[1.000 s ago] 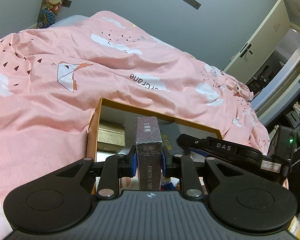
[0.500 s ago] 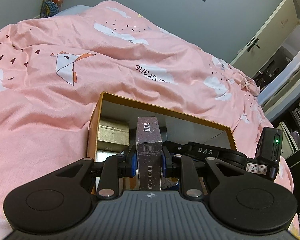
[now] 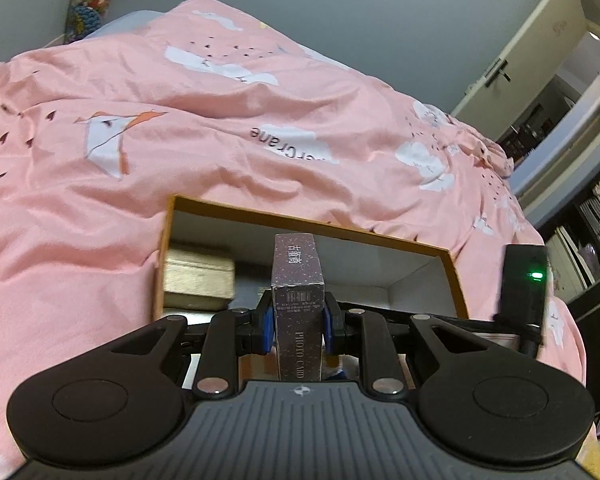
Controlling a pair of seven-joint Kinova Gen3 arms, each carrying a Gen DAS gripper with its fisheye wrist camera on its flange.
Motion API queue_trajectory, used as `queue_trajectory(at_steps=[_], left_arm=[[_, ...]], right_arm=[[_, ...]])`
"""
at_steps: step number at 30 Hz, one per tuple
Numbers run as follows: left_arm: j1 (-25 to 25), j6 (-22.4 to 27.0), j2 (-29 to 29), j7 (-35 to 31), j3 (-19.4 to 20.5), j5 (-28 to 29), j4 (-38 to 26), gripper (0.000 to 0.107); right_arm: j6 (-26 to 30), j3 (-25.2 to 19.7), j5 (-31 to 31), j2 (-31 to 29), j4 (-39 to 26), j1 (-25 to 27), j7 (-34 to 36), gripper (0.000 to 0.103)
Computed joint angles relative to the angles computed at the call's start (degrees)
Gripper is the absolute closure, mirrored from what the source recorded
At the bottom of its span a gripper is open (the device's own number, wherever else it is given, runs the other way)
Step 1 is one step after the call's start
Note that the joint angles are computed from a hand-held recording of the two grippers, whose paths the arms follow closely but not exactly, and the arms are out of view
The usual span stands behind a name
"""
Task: Organize objects
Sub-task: 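Lift both boxes and carry them over the orange box, then lower the dark grey box in and open the right gripper while the left gripper lowers the slim box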
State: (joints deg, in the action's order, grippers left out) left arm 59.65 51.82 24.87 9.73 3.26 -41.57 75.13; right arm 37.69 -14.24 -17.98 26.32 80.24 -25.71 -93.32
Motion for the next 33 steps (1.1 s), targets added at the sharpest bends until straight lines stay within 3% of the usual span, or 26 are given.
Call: queue_trajectory(at_steps=[6, 11, 13, 17, 18, 20, 27, 30, 33], left_arm=[[-0.8, -2.1, 3.8, -4.4, -0.3, 1.3, -5.3, 0.082], [-3.6, -5.7, 7.4, -11.7, 0.0, 7.3, -9.4, 0.082], [-3.0, -6.4, 8.6, -11.6, -1.6, 8.5, -10.5, 0.082], [-1.2, -8.0, 10.7, -5.2, -5.6, 10.8, -11.0, 0.082], [-0.8, -7.8, 11.3, -3.8, -6.3, 11.0, -11.5, 0.082], [-0.3, -6.7, 12.6, -2.6, -7.0, 11.2, -12.8, 0.082], [0.3, -6.0, 14.7, 1.1, -8.3, 12.0, -14.4, 0.082], [1.3, -8.1, 14.7, 5.7, -9.8, 11.6, -12.8, 0.082], [1.8, -9.5, 14.6, 9.4, -10.5, 11.2, -11.5, 0.082]], right_arm=[[-4.6, 3.0, 6.8, -7.1, 5.3, -0.9, 1.8, 0.082], [-5.5, 3.5, 9.3, -9.5, 7.4, 0.2, 2.7, 0.081], [-6.9, 4.0, 10.9, -10.0, 8.5, -0.1, 2.7, 0.081], [-7.9, 3.7, 11.9, -10.0, 9.5, 0.5, 3.6, 0.080], [-7.5, 3.2, 11.4, -9.8, 9.3, 1.1, 4.6, 0.075], [-7.3, 2.5, 10.8, -9.7, 9.2, 1.6, 6.3, 0.066], [-3.1, 0.3, 8.0, -8.8, 7.8, 3.0, 14.9, 0.063], [-1.7, 1.2, 9.5, -8.2, 7.3, 0.9, 16.2, 0.058], [-0.1, 4.0, 14.4, -7.1, 6.2, -3.2, 13.1, 0.059]])
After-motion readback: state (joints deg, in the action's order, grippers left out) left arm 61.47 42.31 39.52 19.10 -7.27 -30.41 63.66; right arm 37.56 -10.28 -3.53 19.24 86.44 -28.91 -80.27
